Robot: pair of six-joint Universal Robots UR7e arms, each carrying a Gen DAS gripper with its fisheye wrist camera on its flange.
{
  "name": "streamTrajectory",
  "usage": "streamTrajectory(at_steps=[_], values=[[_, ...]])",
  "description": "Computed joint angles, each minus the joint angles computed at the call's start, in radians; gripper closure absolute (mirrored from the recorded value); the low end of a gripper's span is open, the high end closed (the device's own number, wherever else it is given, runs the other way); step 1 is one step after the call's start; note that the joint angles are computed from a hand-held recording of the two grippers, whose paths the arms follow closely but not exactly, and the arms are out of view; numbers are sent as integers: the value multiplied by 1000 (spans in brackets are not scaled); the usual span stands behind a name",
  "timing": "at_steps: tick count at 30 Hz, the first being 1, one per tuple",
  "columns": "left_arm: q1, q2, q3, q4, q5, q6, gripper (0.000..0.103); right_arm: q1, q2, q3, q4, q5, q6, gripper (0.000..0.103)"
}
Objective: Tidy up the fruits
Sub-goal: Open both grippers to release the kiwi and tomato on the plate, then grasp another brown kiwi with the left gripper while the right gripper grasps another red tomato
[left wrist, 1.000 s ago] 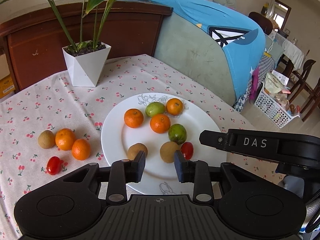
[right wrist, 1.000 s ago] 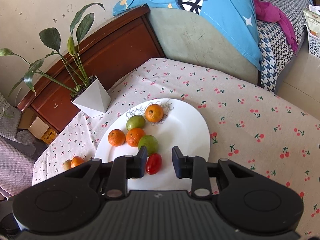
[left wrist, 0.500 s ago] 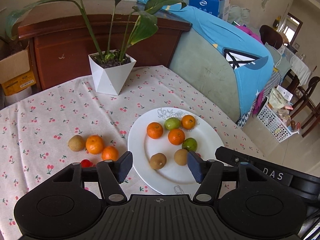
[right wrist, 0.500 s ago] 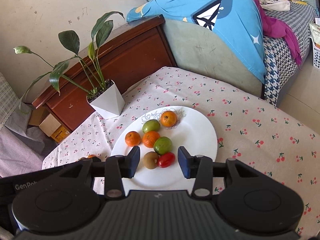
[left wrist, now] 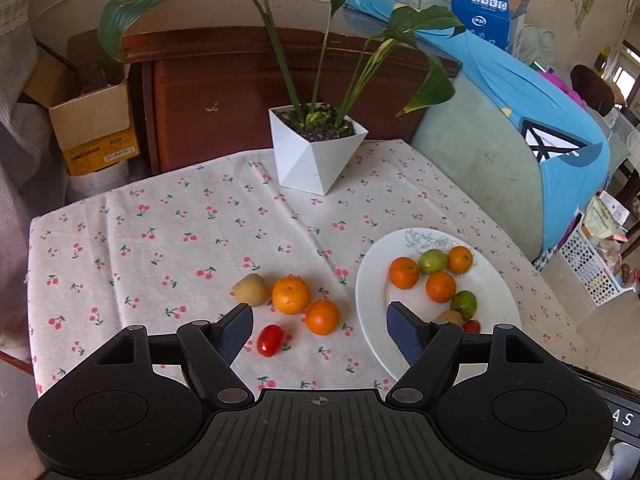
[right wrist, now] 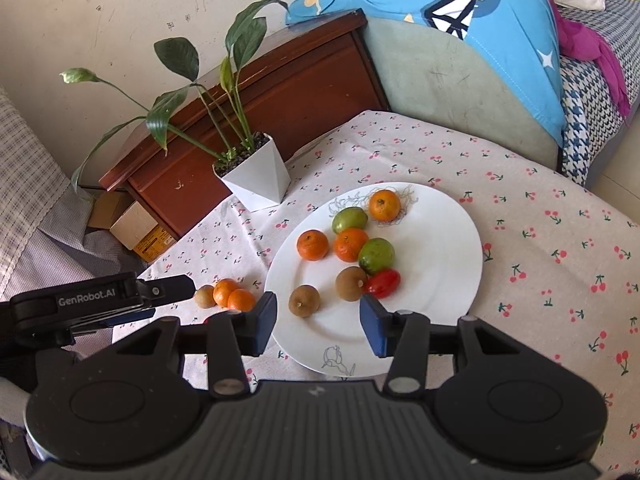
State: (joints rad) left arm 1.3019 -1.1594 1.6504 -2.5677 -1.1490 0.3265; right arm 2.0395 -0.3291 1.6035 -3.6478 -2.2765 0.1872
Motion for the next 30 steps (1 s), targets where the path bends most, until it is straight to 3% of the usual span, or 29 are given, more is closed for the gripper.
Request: streamTrajectory(at_steps=[3, 8, 19, 25, 28, 30], values=[[18, 26, -61, 54, 35, -53, 28, 0, 13, -15, 8, 21, -20, 55], [48, 43, -123, 111, 6, -109, 29, -4, 36, -46, 39, 62, -35, 55], [59, 52, -129, -3, 12, -94, 32, -8, 130, -196, 135, 147, -124, 55], [79, 87, -150, -35, 10, -25, 33, -12, 193, -296, 182, 178, -166, 59], [90, 104, -171, -27, -3, 1, 40, -11, 224, -346, 214, 169, -195, 63], [99, 114, -186, -15, -16, 24, 50, -12, 242, -376, 231, 171, -207, 65]])
